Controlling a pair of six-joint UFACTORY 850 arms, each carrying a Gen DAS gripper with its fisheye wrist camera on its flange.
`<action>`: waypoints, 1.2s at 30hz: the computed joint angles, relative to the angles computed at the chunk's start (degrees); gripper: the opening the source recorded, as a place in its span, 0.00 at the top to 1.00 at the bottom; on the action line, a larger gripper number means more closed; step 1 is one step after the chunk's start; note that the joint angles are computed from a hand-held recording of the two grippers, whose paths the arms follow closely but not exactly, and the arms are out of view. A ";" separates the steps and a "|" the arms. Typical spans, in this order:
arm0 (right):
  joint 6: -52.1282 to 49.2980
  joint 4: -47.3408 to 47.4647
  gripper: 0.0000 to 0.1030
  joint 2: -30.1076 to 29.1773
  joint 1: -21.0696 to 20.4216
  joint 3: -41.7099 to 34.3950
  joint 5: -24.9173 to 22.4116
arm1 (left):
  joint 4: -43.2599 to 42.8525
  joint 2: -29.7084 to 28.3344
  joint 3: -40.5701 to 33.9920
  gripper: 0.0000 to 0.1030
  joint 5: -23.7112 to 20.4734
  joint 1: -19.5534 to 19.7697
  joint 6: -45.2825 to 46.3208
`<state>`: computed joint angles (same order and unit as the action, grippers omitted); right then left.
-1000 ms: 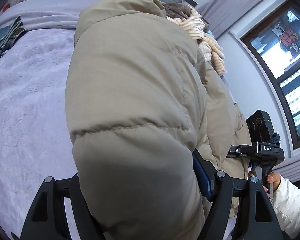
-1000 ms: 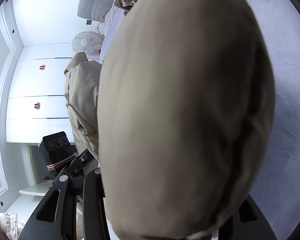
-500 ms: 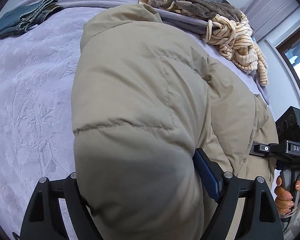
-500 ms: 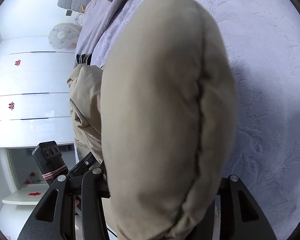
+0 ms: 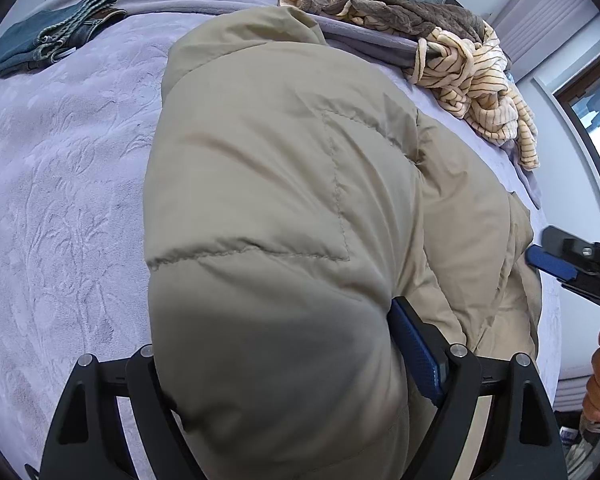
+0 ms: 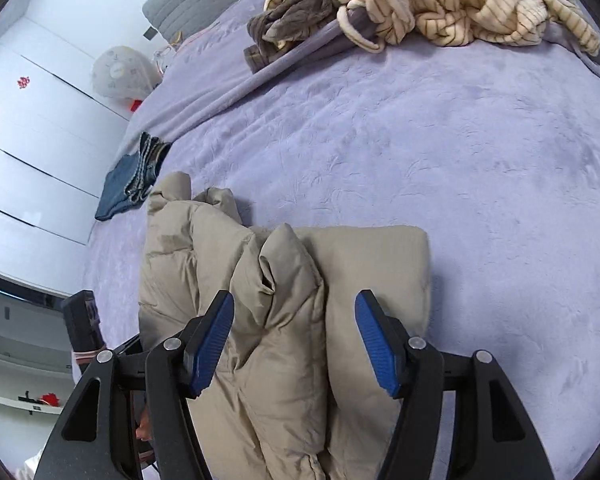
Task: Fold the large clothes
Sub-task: 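Lower the lifted jacket back onto the bed with both tools, then open both tools and pull them back from the folded jacket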
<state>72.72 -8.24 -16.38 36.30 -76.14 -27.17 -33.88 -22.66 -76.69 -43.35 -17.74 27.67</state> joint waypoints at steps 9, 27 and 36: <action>0.44 1.17 0.95 -1.58 -0.39 4.58 -4.15 | 6.95 2.23 -2.20 0.15 10.71 -0.02 -9.39; 0.14 4.65 0.96 3.15 1.38 7.41 -0.57 | 13.18 2.84 0.13 0.12 10.49 -1.08 -11.68; 12.60 -6.65 0.93 6.03 11.90 6.38 -4.73 | 15.59 15.05 13.58 0.12 9.99 -0.67 -8.15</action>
